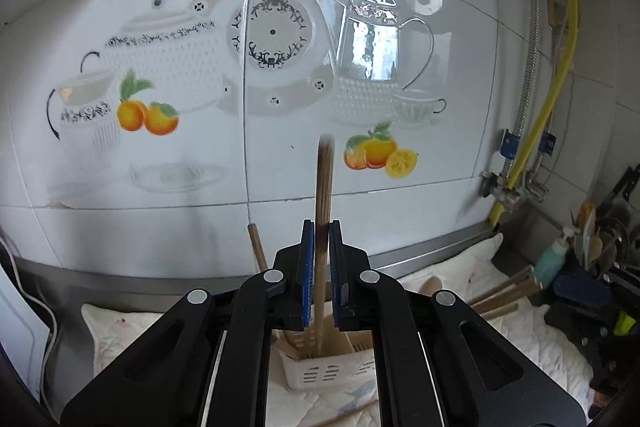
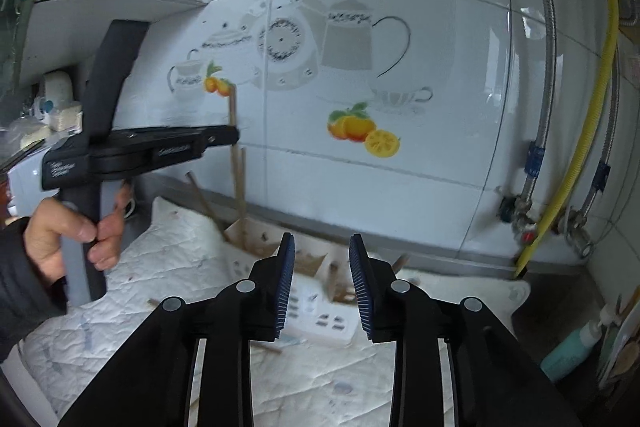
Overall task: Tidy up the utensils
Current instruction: 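Open the left gripper over the holder while the right gripper withdraws open, then move both open grippers back over the remaining chopsticks and close the right gripper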
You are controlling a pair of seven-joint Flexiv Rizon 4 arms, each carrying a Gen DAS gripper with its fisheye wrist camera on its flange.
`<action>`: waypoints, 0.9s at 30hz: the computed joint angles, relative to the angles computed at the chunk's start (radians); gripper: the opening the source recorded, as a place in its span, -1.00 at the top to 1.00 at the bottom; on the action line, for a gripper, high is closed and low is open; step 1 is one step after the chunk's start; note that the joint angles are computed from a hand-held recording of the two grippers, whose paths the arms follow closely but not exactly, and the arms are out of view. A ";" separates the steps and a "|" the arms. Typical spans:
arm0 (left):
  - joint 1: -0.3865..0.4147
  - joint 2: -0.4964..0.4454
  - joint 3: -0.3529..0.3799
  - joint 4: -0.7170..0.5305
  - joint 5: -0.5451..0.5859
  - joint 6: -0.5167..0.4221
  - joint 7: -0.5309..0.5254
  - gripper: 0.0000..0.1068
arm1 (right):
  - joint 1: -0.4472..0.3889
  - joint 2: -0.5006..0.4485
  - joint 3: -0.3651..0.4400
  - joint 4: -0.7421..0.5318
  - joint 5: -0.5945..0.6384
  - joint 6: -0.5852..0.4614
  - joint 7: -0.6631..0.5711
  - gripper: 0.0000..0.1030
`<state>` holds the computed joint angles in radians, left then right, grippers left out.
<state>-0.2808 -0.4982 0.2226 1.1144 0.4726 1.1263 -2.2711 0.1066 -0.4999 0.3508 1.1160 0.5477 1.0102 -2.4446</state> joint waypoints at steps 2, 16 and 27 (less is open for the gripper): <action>0.000 0.013 -0.006 0.022 -0.001 0.017 0.008 0.83 | -0.015 0.022 0.011 0.041 0.020 0.002 -0.015 0.46; -0.077 0.227 0.006 0.255 0.224 0.003 -0.190 -0.36 | -0.033 0.132 -0.019 0.238 0.103 -0.078 -0.053 0.45; -0.063 0.404 -0.094 0.542 0.353 -0.070 -0.404 -0.52 | -0.030 0.210 -0.057 0.412 0.157 -0.137 -0.049 0.46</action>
